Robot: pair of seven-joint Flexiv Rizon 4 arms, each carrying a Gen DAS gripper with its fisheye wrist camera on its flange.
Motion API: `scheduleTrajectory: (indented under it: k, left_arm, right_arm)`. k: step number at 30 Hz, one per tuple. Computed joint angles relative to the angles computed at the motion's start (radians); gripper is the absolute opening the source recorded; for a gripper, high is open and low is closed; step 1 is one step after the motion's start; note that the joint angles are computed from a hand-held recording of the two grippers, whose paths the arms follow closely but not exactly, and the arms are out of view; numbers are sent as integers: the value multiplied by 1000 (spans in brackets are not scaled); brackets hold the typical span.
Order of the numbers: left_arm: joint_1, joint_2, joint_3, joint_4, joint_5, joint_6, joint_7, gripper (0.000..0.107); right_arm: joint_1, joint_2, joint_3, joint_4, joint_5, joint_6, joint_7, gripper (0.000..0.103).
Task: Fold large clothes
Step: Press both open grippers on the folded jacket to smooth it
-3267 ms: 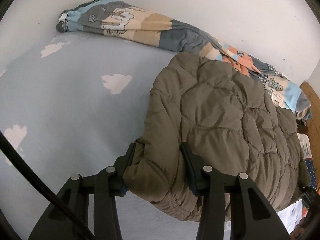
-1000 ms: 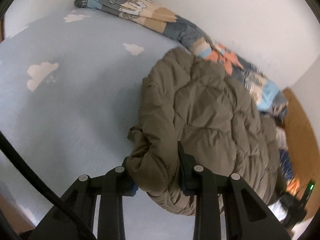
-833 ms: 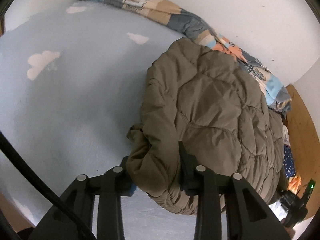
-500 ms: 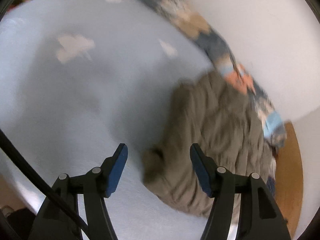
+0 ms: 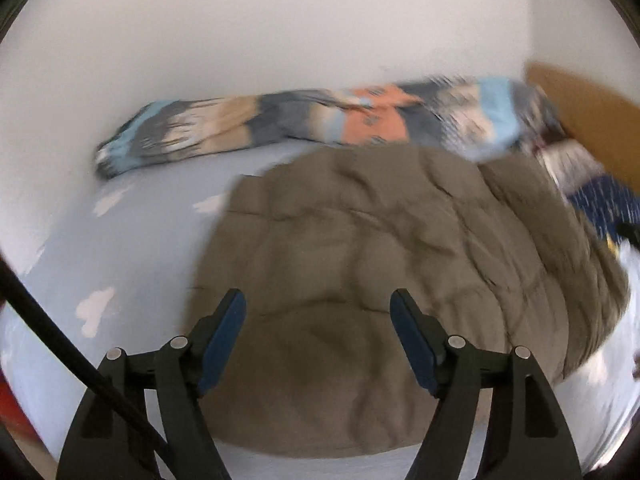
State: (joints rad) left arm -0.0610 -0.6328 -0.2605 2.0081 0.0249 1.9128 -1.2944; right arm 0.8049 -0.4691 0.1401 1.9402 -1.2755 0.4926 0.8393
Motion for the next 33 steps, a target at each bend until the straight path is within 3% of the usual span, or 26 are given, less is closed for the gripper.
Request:
scheduleTrajectory:
  k: [4,6,11,17,18,21,23,24,27,31,33]
  left_arm:
    - [-78,-39,43,-57,-36,-71,31,74]
    - [-97,-41,67,-59,-57,-82,33,80]
    - [-142,-67,115,-113,-133,-170,27,98]
    - [-208,-75,185,-159,-157,-242,31,102]
    - [-191,-66,161,-152,-155,-242,33,101]
    - [-54,-45,-7,-125,-141,-190,71,100]
    - [-42,-51,-29,-155,-142,-157,67,100]
    - [-58,-59,-12,-191,-153,-174,63,100]
    - [-161,-94,116,-319,-215,-310,33,100]
    - [-255,-157,266,-473,-214,-532,-30,100]
    - [-260,-180,281,-516,-193,-607,-51,101]
  right_arm:
    - [-51,-54,-37,-46,-58,146,15,62]
    - [-81,-70,-51,-53,-81,237,42,61]
    - [-106,-159,-63,-137,69,339,-96,61]
    - [-96,-233,-78,-206,264,383,-250,68]
    - [-93,-235,-85,-208,283,391,-262,68]
    - [-63,-205,-122,-182,299,410,-247,68]
    - [-26,-153,-181,-132,203,433,-129,68]
    - [-8,-122,-203,-116,143,399,-87,68]
    - [-14,-96,-188,-123,116,278,-106,69]
    - [-105,-108,-165,-106,71,355,-32,69]
    - [-148,-123,-160,-106,57,426,-19,69]
